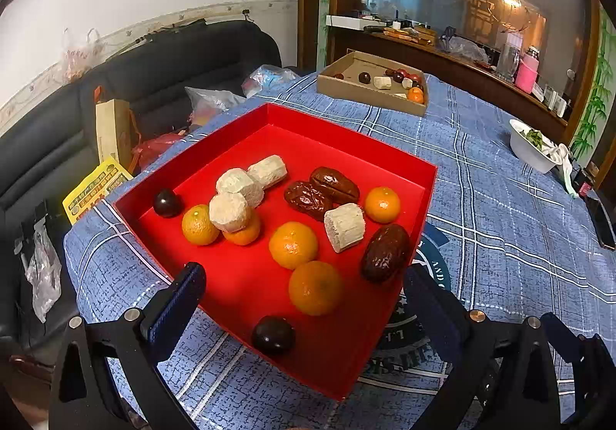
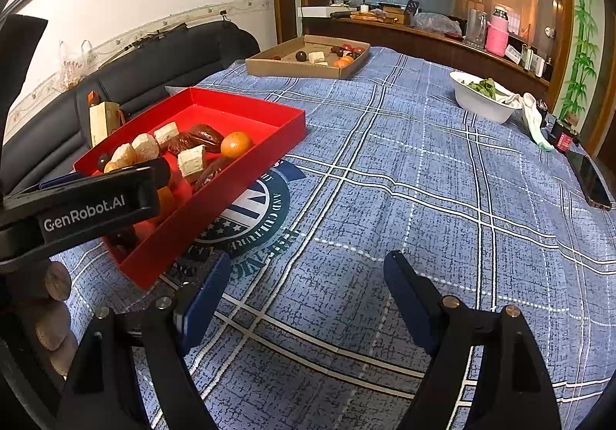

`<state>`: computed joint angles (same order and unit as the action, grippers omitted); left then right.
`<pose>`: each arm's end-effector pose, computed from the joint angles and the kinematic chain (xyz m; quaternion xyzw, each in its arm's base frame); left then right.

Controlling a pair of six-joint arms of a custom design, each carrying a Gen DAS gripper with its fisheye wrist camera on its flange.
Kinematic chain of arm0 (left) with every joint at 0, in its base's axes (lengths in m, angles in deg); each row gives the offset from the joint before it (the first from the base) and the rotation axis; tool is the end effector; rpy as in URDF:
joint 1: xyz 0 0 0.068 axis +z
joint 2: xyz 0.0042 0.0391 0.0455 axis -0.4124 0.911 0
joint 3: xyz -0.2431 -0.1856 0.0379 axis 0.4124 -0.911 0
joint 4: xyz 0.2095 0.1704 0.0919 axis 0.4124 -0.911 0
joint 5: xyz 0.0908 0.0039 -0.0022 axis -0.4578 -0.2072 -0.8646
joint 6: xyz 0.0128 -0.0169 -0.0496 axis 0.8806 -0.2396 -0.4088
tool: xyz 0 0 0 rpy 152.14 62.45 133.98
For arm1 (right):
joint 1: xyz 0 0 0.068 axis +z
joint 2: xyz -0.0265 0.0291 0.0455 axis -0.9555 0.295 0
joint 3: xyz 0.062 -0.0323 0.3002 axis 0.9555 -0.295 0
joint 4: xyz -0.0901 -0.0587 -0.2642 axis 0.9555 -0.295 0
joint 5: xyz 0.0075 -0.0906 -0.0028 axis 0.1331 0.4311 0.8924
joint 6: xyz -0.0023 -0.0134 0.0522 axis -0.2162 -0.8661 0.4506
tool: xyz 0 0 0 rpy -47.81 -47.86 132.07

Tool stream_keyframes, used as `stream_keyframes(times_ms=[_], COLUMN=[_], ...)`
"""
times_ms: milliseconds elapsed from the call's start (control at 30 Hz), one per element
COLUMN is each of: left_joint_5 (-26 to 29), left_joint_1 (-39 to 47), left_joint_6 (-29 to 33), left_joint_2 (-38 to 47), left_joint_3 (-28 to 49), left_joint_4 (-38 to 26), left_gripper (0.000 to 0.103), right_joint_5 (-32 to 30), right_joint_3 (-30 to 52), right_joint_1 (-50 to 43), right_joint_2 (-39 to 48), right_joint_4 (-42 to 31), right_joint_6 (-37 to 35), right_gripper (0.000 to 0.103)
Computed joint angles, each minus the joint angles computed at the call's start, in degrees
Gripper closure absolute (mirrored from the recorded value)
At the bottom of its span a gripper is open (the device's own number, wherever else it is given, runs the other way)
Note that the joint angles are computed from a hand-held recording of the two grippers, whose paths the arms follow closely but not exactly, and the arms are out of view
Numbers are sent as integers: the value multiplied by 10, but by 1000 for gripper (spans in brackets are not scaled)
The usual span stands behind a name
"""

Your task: Organize fruits

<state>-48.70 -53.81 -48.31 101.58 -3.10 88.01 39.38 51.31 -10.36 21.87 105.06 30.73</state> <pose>0.1903 -0.0981 0.0426 0.0669 0.9223 -0.0428 0.3782 0.1176 0.1739 0.0304 0.0834 0.9198 -0.0254 0.3826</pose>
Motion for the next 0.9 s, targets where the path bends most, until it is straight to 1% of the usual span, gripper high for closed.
stream_keyframes(times_ms=[233, 400, 500, 667, 767, 900], left_joint_5=[-2, -5, -6, -18, -28, -61], left_joint_1=[1, 4, 9, 14, 13, -26], left_joint_6=[3, 5, 8, 18, 20, 18], left_joint_2=[-23, -58, -85, -148, -203, -271], left_joint_3=[-11, -31, -45, -64, -66, -65], left_joint_4=[-4, -7, -11, -28, -63, -108], left_gripper=[0, 0, 0, 0, 0, 0], right_joint_5=[0, 16, 41, 72, 99, 122], right_joint_3=[1, 6, 15, 33, 45, 53], right_joint_1=[-2, 12, 32, 67, 95, 128], right_joint_2=[4, -2, -12, -44, -66, -91], right_joint_4=[4, -23, -68, -173, -260, -368], right_joint_6=[0, 22, 46, 97, 150, 229], right_gripper=[22, 22, 22, 22, 22, 20])
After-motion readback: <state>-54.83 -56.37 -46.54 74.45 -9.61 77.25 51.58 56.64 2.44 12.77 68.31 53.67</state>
